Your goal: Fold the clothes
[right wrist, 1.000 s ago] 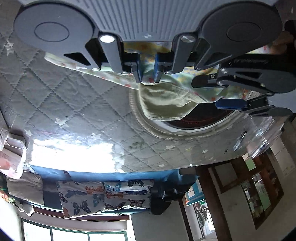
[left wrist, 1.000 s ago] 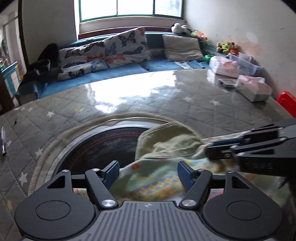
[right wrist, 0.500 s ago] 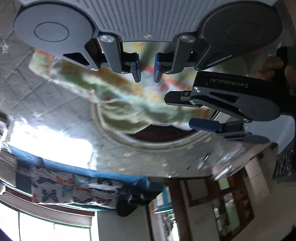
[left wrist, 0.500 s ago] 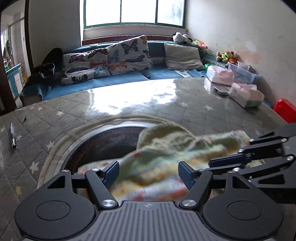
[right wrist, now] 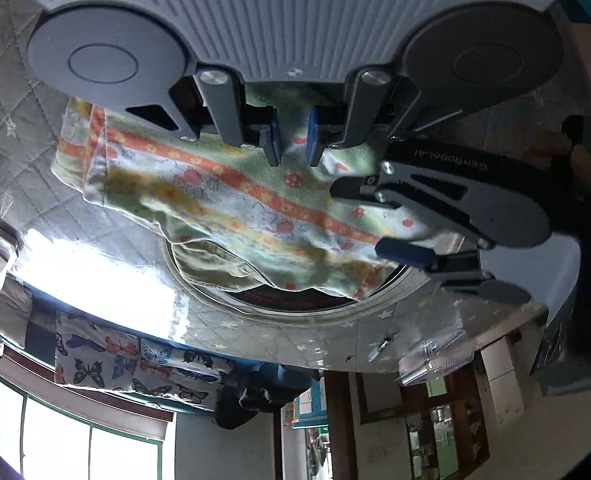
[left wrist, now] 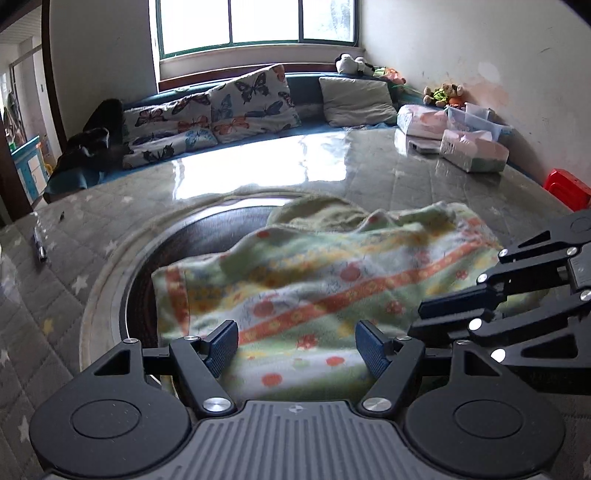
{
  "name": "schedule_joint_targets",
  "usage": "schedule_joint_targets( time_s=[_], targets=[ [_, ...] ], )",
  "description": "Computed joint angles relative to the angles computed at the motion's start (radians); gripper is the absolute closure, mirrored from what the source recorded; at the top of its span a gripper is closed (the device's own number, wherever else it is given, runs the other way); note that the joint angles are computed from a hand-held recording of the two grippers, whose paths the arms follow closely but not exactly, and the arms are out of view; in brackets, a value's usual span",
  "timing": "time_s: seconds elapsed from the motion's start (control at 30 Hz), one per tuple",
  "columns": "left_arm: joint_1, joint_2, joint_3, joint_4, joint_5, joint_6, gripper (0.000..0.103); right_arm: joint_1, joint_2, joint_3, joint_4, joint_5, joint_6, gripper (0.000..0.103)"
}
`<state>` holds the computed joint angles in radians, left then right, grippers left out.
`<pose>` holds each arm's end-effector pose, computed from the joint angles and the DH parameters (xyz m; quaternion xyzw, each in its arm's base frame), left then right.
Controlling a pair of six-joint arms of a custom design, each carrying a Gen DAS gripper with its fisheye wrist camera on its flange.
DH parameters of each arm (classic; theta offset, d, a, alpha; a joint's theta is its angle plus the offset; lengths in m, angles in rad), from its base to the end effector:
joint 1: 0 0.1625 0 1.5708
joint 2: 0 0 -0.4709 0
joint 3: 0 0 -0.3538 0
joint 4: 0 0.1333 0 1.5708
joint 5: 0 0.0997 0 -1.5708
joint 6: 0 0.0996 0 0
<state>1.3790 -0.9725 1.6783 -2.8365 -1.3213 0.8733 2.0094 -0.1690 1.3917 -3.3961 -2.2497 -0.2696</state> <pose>0.0272 -0.6880 0.2933 0.4546 0.8390 -0.2184 0.2043 0.3660 -0.6136 -0.0982 0.2195 -0.8789 0.3057 0.2932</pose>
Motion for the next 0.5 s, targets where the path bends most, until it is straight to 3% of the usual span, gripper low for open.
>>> schedule_joint_targets(
  time_s=[0.5],
  targets=[
    [0.026, -0.033, 0.022, -0.032, -0.014, -0.061, 0.021, 0.013, -0.023, 0.106, -0.111, -0.030, 0.047, 0.089]
  ],
)
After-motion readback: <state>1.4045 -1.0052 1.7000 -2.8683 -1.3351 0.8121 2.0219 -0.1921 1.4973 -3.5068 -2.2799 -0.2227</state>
